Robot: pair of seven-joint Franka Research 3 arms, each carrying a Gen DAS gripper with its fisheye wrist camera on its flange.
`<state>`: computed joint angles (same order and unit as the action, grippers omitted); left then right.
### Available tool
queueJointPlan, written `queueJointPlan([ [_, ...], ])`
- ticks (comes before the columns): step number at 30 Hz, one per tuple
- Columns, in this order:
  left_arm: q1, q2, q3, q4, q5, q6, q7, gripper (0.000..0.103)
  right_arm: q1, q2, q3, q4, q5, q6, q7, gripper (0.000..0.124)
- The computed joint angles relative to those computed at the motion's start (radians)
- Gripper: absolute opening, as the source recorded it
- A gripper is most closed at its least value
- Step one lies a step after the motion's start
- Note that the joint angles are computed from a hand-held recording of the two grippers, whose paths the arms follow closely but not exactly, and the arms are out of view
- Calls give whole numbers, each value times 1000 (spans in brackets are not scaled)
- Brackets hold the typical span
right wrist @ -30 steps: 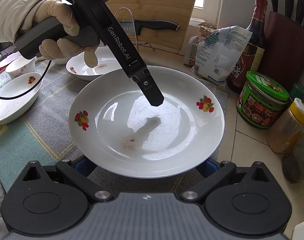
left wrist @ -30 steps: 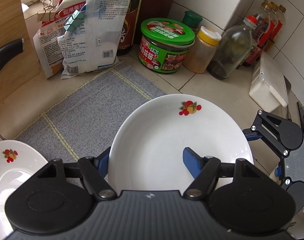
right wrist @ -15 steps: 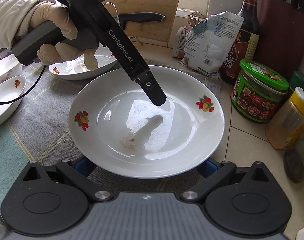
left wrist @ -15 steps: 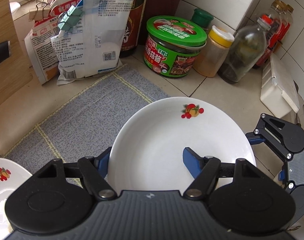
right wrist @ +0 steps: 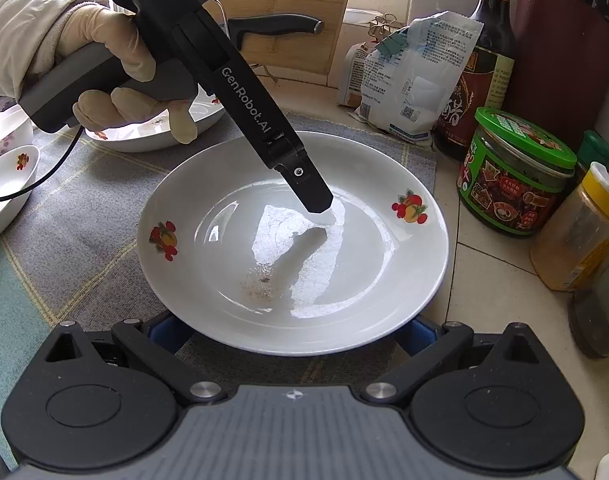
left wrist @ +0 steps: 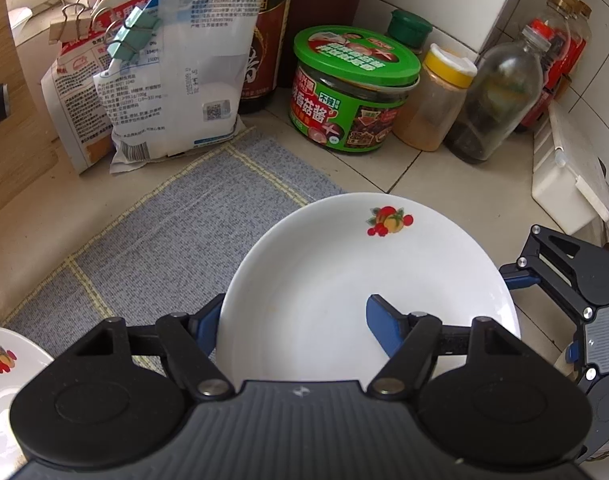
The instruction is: Organize plates and bowls
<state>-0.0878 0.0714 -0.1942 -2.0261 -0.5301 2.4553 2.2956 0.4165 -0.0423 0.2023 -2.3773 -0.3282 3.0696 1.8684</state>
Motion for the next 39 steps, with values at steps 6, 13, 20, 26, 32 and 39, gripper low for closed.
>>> queueJointPlan([
  [6, -5, -18, 0, -15, 16, 29, 13, 79, -3, -6, 2, -1, -18, -9, 18, 103],
  [13, -18, -77, 14, -59, 16, 74, 28, 83, -24, -26, 20, -8, -88, -27, 92, 103],
  [20, -53, -191, 53, -137, -32, 89, 53, 84, -29, -62, 43, -8, -73, -92, 146, 103],
  [26, -110, -332, 109, -244, -78, 135, 70, 84, -35, -101, 74, -12, -103, -158, 234, 103],
  [32, -169, -505, 169, -397, -76, 191, 22, 84, -25, -140, 103, -28, -112, -217, 309, 103],
  [39, -195, -732, 224, -603, 8, 263, -70, 89, 5, -171, 135, -49, -64, -225, 333, 103],
])
